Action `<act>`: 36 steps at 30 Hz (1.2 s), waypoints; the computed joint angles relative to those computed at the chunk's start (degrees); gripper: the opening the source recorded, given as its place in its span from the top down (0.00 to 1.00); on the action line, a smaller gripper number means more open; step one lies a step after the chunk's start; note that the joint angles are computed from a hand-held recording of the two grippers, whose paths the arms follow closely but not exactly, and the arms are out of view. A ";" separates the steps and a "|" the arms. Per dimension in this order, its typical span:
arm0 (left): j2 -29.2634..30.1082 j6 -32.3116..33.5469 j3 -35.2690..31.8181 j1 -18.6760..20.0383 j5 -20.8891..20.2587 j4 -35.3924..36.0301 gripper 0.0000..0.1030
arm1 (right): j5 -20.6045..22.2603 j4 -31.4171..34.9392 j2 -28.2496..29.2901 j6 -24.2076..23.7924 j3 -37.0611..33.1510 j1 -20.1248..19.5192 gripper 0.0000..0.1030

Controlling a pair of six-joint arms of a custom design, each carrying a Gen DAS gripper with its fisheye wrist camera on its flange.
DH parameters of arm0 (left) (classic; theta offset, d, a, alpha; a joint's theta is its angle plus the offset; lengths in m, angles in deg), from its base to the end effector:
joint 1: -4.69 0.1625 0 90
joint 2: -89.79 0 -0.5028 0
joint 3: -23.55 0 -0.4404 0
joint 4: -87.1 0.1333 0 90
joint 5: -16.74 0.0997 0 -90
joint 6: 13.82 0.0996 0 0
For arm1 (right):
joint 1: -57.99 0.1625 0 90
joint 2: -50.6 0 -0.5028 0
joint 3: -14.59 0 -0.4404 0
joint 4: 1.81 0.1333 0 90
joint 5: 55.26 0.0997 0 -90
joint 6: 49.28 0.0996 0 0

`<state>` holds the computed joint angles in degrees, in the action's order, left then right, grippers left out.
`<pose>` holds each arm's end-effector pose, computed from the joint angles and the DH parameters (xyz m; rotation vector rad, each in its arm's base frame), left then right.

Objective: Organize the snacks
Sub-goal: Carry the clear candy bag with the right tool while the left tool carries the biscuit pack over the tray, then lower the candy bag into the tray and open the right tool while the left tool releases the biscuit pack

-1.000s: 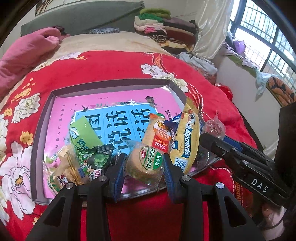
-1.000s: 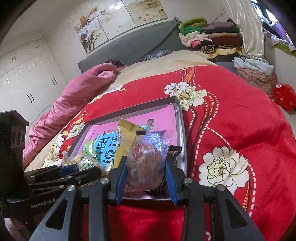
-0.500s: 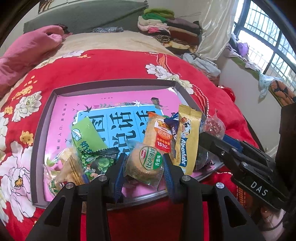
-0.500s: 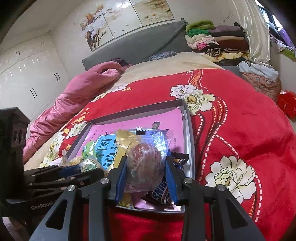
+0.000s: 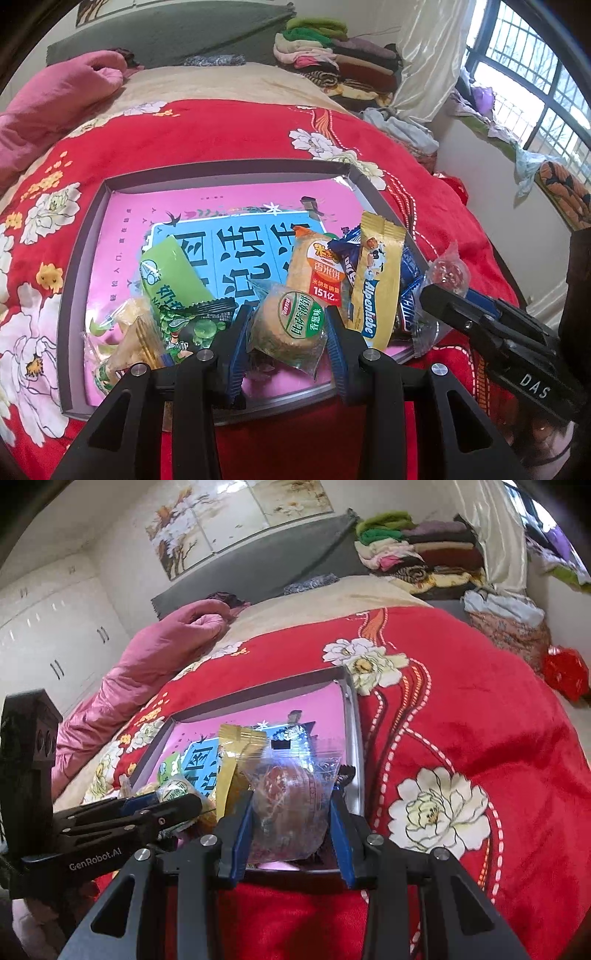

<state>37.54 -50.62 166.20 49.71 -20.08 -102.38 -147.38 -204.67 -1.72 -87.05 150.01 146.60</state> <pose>-0.1410 -0.4425 0.0765 0.0753 2.3777 -0.9215 0.1175 -0.4992 0.0863 0.8769 -2.7135 0.6962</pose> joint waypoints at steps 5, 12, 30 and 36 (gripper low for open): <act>0.32 0.73 0.61 -0.25 -0.15 -1.53 0.61 | -0.76 0.37 -0.19 0.17 0.06 0.05 0.62; 0.40 1.34 1.40 -0.23 -1.00 -3.36 0.61 | -0.72 -0.30 -0.87 1.15 1.10 -0.15 0.62; 0.05 1.09 1.71 -0.31 0.25 -2.79 0.61 | -0.49 -2.24 3.42 -5.90 0.23 2.83 0.62; 0.01 0.97 1.81 -0.29 0.44 -2.88 0.61 | -1.26 -3.23 4.27 -6.39 0.17 3.28 0.61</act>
